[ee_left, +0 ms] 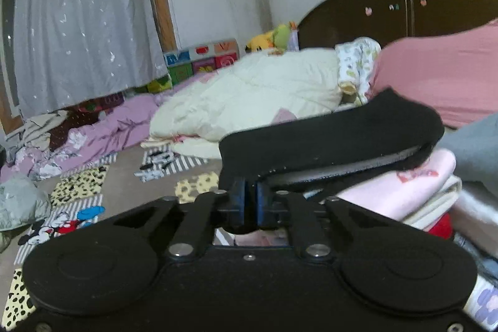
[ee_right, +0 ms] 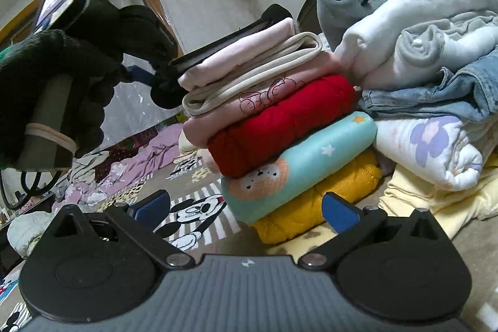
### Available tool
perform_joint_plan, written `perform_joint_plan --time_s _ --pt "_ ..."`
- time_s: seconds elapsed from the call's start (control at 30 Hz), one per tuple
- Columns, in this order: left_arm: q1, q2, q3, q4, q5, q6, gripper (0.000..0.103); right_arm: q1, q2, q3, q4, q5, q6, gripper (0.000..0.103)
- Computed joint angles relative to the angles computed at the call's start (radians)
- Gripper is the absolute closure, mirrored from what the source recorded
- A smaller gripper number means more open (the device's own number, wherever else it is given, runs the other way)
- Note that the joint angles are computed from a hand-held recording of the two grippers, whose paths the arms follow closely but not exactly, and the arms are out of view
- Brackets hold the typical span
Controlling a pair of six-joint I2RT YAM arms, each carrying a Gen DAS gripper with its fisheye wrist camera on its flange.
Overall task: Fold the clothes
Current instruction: 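Move both tools toward the black garment on the clothes stack, then grasp the black garment with the left gripper and lift it off the stack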
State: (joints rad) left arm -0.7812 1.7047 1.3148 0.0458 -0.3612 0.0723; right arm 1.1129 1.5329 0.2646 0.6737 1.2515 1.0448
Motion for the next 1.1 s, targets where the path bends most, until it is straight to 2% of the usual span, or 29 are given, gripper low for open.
perform_joint_plan --time_s 0.2,0.47,0.6,0.87,1.1 --pt "-0.019 -0.164 -0.131 0.124 -0.008 0.053 0.100 0.006 -0.010 0.013 -0.079 0.012 0.042 0.000" --pt "0.015 -0.417 -0.217 0.155 0.026 0.044 0.101 0.016 -0.024 0.028 -0.171 0.025 0.091 0.000" --pt "0.075 -0.527 -0.250 0.113 0.039 0.052 0.101 0.021 -0.025 0.030 -0.187 0.032 0.090 0.000" --pt "0.279 -0.693 -0.342 -0.093 0.164 0.046 0.101 0.035 -0.037 0.005 -0.167 0.028 0.086 0.000" --pt "0.382 -0.781 -0.475 -0.221 0.245 0.074 0.101 0.033 0.014 -0.005 0.034 -0.034 -0.047 0.000"
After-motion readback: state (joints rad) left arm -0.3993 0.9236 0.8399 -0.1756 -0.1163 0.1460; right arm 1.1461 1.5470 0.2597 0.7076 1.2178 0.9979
